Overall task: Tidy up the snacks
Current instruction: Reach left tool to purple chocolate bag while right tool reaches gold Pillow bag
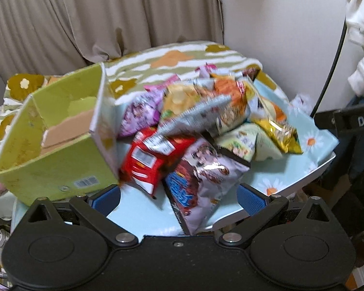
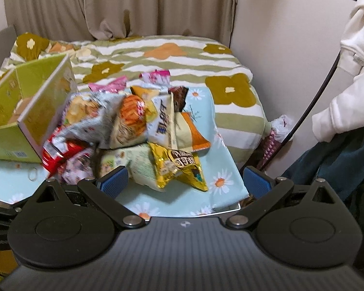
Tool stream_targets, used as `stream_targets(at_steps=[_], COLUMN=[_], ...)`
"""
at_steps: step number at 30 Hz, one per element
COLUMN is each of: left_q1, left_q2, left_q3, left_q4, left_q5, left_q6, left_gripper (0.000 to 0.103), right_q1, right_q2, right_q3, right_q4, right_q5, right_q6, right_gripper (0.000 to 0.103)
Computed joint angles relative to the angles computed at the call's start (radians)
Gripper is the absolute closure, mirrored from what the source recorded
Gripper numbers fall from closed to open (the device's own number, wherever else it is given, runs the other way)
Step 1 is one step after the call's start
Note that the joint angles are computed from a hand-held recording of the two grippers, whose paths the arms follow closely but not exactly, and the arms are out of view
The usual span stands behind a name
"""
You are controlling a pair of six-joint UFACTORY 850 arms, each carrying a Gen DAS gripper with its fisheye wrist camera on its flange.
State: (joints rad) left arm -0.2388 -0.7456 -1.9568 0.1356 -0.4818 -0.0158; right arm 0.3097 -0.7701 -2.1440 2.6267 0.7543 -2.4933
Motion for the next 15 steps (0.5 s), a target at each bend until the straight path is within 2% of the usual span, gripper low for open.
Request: stream_targets(at_steps=[5,10,15], left_q1=[-0.024,-0.045,-0.054], left_q2=[-0.085,-0.180,-0.234], left_q3=[-0.075,-0.178,-0.238], left_q4=[0.083,0.170,0.221], left_q5=[-0.033,-0.087,-0.113], left_q6=[-0.083,-0.170,-0.221], left_gripper=[0.000,0.000,0.002], right_q1=[-0.045,-0.083,-0.112], right_q2=[-0.055,-0.162,-0.257], right_q3=[-0.043,-0.171,-0.295], right_q4=[0.097,0.221,0.367], right_q5=[-0.039,-0.030,-0.007], right_q6=[-0.111,-0.260,-0.402], right_gripper=[0.000,0.000,0.000])
